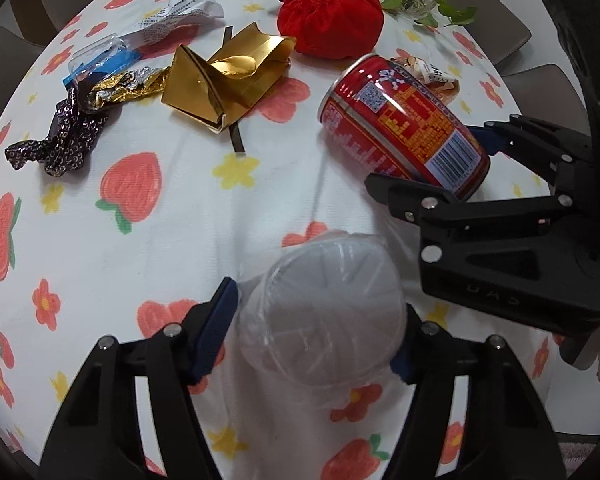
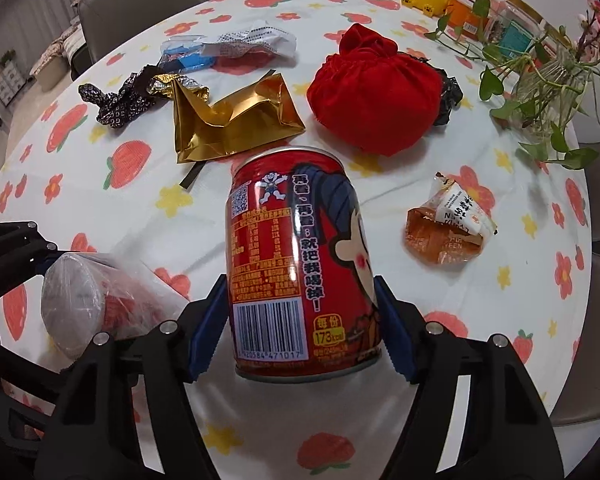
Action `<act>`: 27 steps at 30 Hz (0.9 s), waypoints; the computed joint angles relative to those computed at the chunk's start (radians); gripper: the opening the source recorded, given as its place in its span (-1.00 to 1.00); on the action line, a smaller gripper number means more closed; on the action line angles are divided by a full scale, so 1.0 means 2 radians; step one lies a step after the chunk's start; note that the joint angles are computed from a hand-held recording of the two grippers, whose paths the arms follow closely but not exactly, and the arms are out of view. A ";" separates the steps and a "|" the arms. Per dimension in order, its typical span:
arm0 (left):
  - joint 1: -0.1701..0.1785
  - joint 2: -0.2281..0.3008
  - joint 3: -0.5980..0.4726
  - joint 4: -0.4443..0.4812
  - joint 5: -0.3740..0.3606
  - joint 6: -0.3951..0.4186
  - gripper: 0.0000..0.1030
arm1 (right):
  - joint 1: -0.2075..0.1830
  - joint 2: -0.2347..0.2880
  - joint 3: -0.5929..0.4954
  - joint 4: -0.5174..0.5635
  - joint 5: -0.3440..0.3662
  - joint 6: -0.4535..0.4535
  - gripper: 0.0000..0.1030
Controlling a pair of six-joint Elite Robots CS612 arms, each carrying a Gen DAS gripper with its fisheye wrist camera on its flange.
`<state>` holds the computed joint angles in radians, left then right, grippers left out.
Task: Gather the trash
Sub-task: 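Grasp the plastic-wrapped cup with the left tool while the right tool grasps the red can, then carry the wrapped cup and red can over the floor bin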
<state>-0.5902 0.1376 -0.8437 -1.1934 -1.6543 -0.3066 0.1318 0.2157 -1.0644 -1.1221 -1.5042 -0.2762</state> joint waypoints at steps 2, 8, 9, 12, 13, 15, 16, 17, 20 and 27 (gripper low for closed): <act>-0.002 0.003 -0.004 -0.002 0.007 0.006 0.22 | -0.001 -0.001 0.001 0.002 0.004 0.001 0.26; -0.005 0.001 -0.002 -0.010 0.011 0.014 -0.06 | -0.002 -0.002 -0.004 0.003 0.009 0.007 0.25; -0.005 0.000 -0.002 -0.012 0.011 0.013 -0.09 | -0.003 -0.002 -0.005 0.004 0.010 0.009 0.25; -0.004 -0.002 -0.002 -0.017 0.005 0.003 -0.10 | -0.003 -0.003 -0.010 0.005 0.011 0.014 0.24; -0.004 -0.001 -0.005 -0.016 0.008 0.004 -0.10 | -0.004 -0.003 -0.011 0.005 0.011 0.016 0.24; -0.004 0.000 -0.014 -0.012 0.010 0.003 -0.10 | -0.004 -0.004 -0.016 0.006 0.013 0.019 0.24; -0.005 0.000 -0.017 -0.011 0.013 0.001 -0.10 | -0.004 -0.003 -0.019 0.007 0.014 0.020 0.24; -0.005 0.001 -0.020 -0.010 0.015 0.000 -0.10 | -0.005 -0.004 -0.022 0.008 0.015 0.020 0.23; -0.006 0.005 -0.040 -0.002 0.027 -0.008 -0.10 | -0.005 -0.004 -0.029 0.011 0.019 0.018 0.23; -0.005 0.025 -0.110 0.036 0.063 -0.065 -0.10 | 0.004 -0.008 -0.038 0.020 0.041 -0.011 0.22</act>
<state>-0.6004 0.1883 -1.0629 -1.1208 -1.5289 -0.4363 0.1391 0.1988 -1.1395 -1.0811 -1.4227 -0.2986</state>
